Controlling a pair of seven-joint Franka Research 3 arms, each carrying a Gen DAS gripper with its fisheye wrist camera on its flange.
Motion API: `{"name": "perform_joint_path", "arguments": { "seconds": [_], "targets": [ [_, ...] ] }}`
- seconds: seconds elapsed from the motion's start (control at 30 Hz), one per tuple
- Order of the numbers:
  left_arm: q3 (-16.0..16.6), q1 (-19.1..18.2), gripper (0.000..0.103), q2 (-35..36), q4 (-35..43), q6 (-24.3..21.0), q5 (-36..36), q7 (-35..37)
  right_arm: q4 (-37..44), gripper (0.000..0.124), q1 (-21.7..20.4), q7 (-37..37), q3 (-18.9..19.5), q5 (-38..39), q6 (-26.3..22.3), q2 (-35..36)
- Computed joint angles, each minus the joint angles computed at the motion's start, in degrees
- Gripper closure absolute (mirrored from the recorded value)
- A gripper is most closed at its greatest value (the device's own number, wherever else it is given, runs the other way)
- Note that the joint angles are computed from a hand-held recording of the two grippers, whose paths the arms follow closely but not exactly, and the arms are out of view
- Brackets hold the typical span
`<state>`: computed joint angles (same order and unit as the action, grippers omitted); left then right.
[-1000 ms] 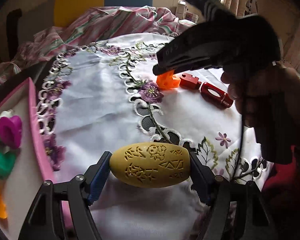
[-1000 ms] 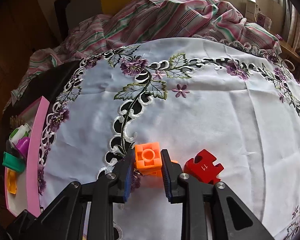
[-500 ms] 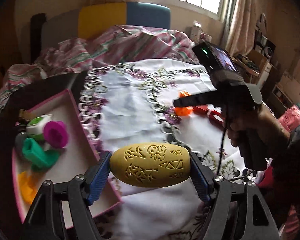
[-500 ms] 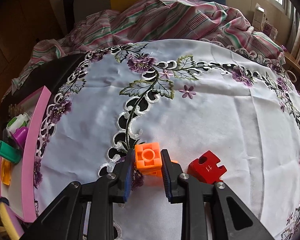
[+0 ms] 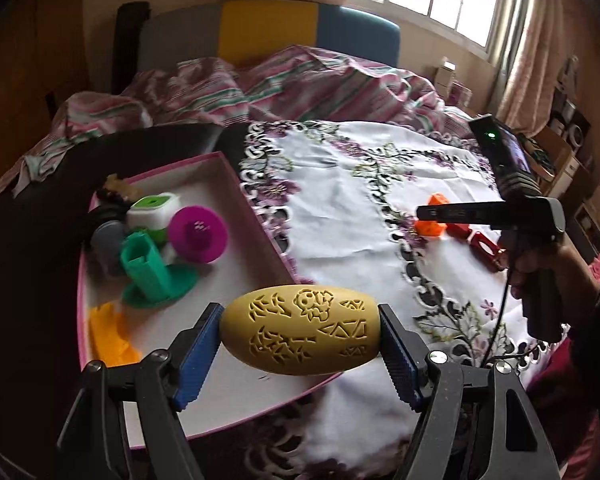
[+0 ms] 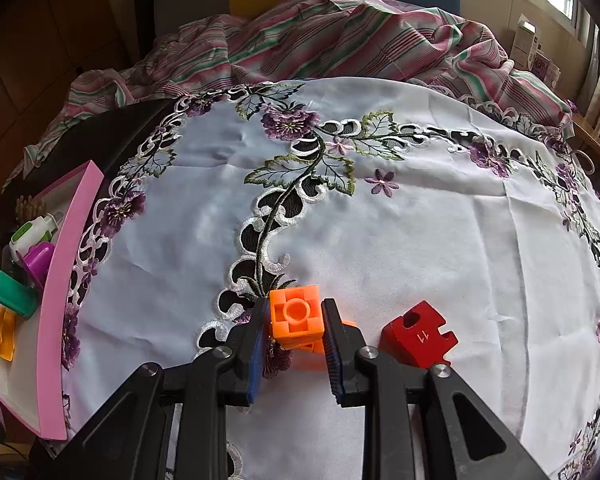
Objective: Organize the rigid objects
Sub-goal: 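Carry the yellow egg into the pink tray and open the left tool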
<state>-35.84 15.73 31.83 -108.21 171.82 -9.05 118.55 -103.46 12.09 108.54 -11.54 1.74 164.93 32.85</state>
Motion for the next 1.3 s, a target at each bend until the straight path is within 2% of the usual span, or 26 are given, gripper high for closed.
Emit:
{"name": "perform_joint_path", "arguments": {
  "seconds": [0.17,0.37,0.53,0.63,0.83,0.9,1.0,1.13,1.17,1.3],
  "targets": [
    [1.2,0.0,0.028,-0.1,0.0,-0.3,0.0,-1.1,0.0,0.099,0.1,0.0,-0.1,-0.1,0.0,0.0],
    [0.1,4.4,0.028,-0.6,-0.2,-1.5,-2.7,-0.2,-0.2,0.099,0.3,0.2,-0.3,-0.3,0.0,-0.1],
    [1.5,6.9,0.028,-1.2,0.5,-5.4,-6.9,1.2,-0.1,0.099,0.5,0.4,-0.6,-0.6,-0.1,0.0],
    [3.9,6.2,0.028,-1.4,0.6,-6.5,-8.3,2.9,0.0,0.099,0.6,0.5,-0.6,-0.8,-0.2,0.0],
    [10.7,0.3,0.028,-0.1,2.8,-8.7,-7.6,0.7,-0.1,0.099,1.0,0.9,-0.9,-1.5,-0.3,0.0],
    [10.4,0.3,0.027,0.3,2.4,-7.6,-7.7,1.7,0.0,0.099,0.8,0.8,-0.8,-1.4,-0.3,0.0],
    [11.9,-1.4,0.027,0.3,1.8,-5.2,-5.7,0.9,-0.1,0.099,0.8,0.7,-0.8,-1.6,-0.3,-0.1],
    [13.7,-2.5,0.026,2.2,4.3,-7.8,-3.8,-3.1,-0.2,0.099,0.9,0.8,-0.9,-1.7,-0.3,-0.1],
    [12.8,-1.5,0.026,2.5,4.7,-8.3,-4.5,-3.1,-0.1,0.099,0.9,0.9,-0.9,-1.6,-0.3,-0.1],
    [13.8,-2.2,0.027,1.8,3.6,-5.8,-2.9,-4.2,-0.1,0.099,1.0,0.9,-1.0,-1.9,-0.4,-0.1]
  ]
}}
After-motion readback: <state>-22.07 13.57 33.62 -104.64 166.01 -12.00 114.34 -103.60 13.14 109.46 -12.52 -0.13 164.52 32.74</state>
